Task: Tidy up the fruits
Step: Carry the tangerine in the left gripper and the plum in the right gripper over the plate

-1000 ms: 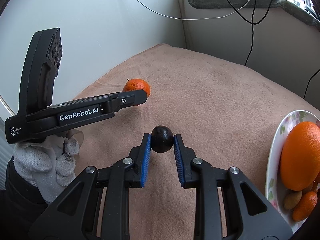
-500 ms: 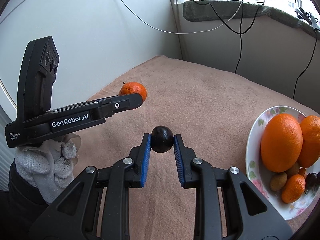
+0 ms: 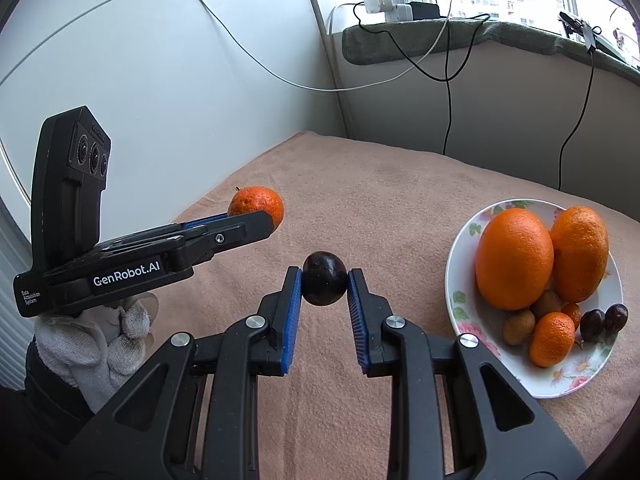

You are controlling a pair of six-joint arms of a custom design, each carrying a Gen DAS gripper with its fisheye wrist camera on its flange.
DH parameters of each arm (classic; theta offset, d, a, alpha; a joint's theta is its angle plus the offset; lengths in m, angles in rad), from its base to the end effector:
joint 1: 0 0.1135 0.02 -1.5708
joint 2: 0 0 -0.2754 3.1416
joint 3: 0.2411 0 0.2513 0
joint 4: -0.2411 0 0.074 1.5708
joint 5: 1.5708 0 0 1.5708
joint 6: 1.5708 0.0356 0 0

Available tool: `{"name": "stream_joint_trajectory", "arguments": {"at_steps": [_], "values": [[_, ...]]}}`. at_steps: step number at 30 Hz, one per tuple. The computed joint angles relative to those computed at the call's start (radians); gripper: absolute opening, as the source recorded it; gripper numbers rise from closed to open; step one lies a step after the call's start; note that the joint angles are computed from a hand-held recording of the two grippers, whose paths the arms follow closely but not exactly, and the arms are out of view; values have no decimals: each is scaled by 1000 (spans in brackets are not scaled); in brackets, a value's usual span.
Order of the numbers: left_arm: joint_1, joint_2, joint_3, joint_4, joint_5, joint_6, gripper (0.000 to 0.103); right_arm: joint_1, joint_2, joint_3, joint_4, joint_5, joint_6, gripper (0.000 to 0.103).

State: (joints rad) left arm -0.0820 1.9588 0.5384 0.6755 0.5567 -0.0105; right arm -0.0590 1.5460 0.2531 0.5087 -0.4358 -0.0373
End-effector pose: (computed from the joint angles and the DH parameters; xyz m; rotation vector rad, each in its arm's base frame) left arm 0.2942 -0.0431 0.0655 0.3628 2.2439 -0.6895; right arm 0.2136 0.0024 0.0956 -0.1862 2.3013 0.4626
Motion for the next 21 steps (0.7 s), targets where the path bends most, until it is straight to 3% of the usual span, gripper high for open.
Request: {"name": "stream_joint_trajectory", "arguments": {"at_steps": [21], "values": [[-205,-11,-39,34,-21,-55,37,-430,-90,-43,-173,-165,-227,24]]}}
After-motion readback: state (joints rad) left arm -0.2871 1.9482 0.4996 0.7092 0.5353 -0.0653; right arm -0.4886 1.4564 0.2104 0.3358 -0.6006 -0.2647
